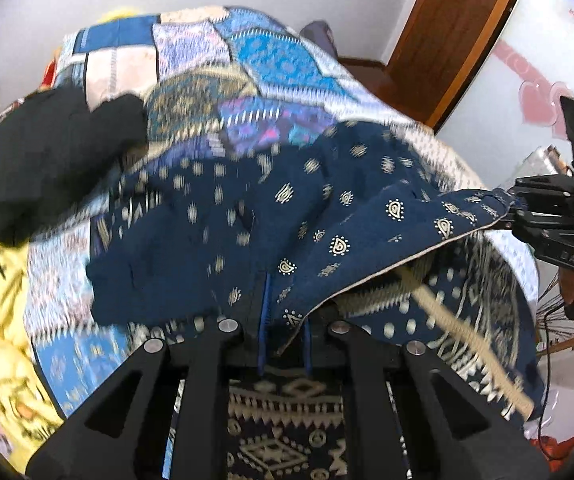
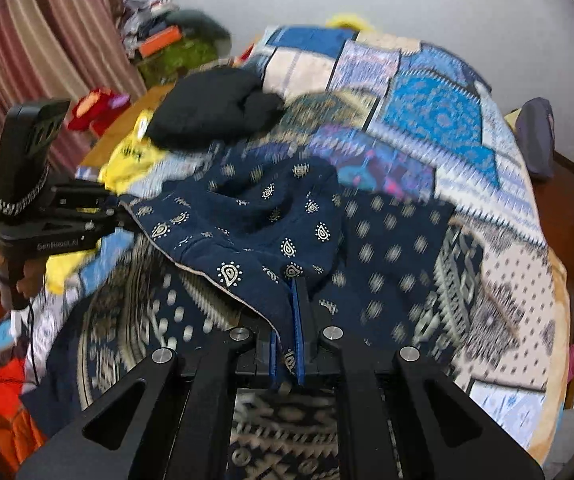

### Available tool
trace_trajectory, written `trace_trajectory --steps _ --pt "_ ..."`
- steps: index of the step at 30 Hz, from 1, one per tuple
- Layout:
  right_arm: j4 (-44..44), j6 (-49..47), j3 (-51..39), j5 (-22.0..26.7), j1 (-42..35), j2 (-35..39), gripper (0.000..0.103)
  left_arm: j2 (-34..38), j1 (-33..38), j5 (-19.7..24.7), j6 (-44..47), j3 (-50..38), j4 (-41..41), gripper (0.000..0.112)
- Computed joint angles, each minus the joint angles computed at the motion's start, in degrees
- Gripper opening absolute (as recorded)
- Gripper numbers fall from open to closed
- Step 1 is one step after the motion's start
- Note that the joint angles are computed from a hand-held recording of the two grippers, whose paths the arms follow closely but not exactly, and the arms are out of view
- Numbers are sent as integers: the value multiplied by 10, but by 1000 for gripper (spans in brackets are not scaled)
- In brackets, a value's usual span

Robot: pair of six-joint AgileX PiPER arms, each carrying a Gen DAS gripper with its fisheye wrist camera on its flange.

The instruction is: Fold large clothes

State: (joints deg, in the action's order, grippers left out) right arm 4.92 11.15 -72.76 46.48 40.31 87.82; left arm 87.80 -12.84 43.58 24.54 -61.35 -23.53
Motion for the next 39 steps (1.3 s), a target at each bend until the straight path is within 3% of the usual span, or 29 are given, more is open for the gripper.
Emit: trace_trajectory --steps 5,9,17,19,23,28,35,38,39 --pt "-13 18 0 43 19 -1 8 -33 -28 -24 -39 48 42 20" --pt "-29 43 2 50 23 -28 9 -70 -45 -26 -63 57 64 32" --pt "-61 87 -29 47 22 -72 12 -126 -60 -18 -89 9 77 37" --pt "-71 95 -44 48 18 -67 17 -120 -56 -23 -83 -11 67 37" --pt "-48 94 -66 34 -16 -37 43 -71 -54 -32 -91 -60 62 41" --pt "10 58 -77 36 -38 28 43 15 -52 -20 -88 -92 48 42" --pt "17 50 -52 43 -9 99 43 60 -79 -89 -142 1 147 42" --pt "-2 53 -22 19 3 87 44 25 -88 -166 -151 75 170 50" --pt "-2 48 -24 24 3 85 45 16 -95 -172 -173 86 197 51"
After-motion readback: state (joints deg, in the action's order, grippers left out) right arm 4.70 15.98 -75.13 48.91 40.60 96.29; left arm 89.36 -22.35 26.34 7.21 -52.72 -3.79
